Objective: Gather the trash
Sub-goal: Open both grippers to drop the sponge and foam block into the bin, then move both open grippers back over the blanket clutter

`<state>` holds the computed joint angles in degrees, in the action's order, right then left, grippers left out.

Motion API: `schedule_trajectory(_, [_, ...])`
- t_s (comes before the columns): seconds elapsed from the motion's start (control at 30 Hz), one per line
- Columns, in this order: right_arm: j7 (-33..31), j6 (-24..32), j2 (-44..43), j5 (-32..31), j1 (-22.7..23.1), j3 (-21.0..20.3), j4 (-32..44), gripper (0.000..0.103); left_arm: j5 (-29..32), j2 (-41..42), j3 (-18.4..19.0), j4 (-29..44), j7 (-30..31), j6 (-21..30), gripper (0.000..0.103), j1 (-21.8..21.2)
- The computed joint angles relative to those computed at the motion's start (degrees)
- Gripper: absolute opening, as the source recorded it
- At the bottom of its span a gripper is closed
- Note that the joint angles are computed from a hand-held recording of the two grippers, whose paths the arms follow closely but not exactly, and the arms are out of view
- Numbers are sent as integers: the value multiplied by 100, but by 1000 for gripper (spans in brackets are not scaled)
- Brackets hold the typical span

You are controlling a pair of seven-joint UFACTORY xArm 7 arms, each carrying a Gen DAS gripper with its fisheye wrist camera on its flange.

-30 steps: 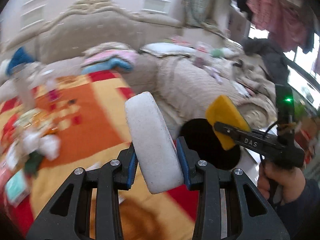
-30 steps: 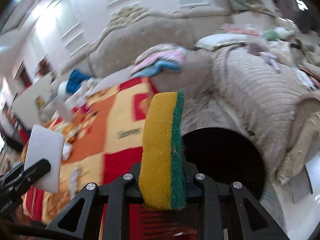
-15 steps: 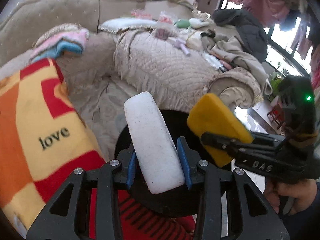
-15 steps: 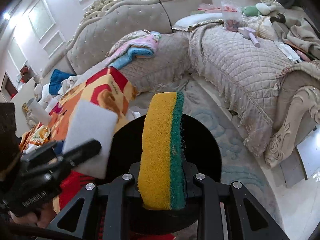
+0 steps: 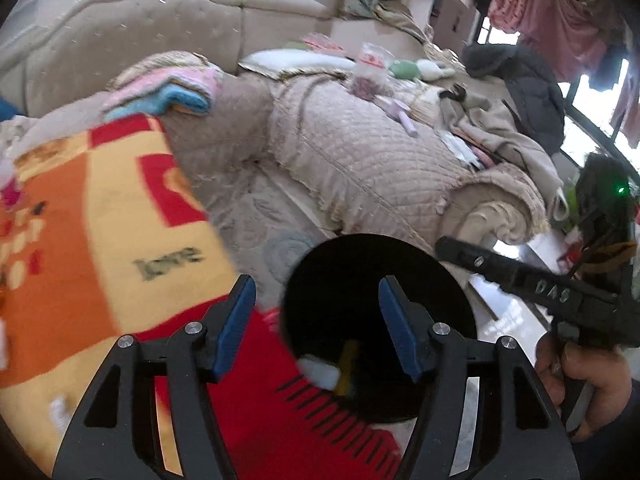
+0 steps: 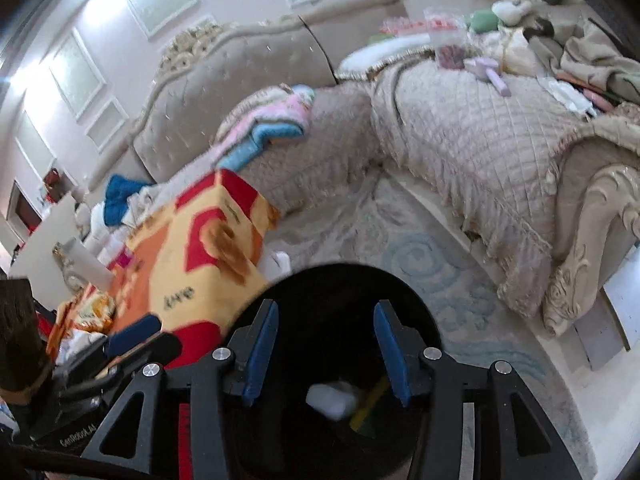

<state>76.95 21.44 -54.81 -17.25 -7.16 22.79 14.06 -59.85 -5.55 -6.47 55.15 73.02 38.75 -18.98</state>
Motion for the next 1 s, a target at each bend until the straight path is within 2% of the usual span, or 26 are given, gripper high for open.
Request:
schedule_trajectory(0.03, [47, -127, 61, -58, -62, 129, 100, 48, 42, -120, 47, -88, -38, -121, 63, 62])
schedule_trajectory(0.13, [151, -405, 283, -269, -310, 549, 409, 48, 225, -287, 268, -128, -273, -66, 63, 271])
schedule_trajectory(0.3, [383, -999, 870, -632, -914, 1384, 1051, 52, 456, -351, 733, 219, -426, 350, 63, 747])
schedule_trajectory(0.37, [547, -1212, 1115, -669, -1144, 1743, 1288, 55, 501, -247, 966, 469, -129, 523, 64, 1027])
schedule_trajectory(0.5, [597, -1469, 1549, -752, -1404, 2315, 1703, 58, 447, 208, 1276, 922, 847, 650, 71, 1663])
schedule_trajectory(0.53, [620, -1460, 1626, -770, -1485, 2493, 1819, 63, 449, 467, 1380, 1143, 1091, 730, 71, 1882])
schedule_trajectory(0.63, [681, -1402, 1828, -861, -1743, 2970, 2126, 69, 542, 1179, 1482, 1710, 1309, 857, 71, 2401])
schedule_trajectory(0.77, [587, -1373, 2320, -1077, -2155, 3534, 2555, 69, 879, 2074, 1446, 2518, 948, 1370, 71, 2938])
schedule_trajectory(1.0, [496, -1385, 2971, -1464, -3021, 4488, 3056, 69, 1127, 2407, 946, 2682, 1287, 1731, 71, 3482])
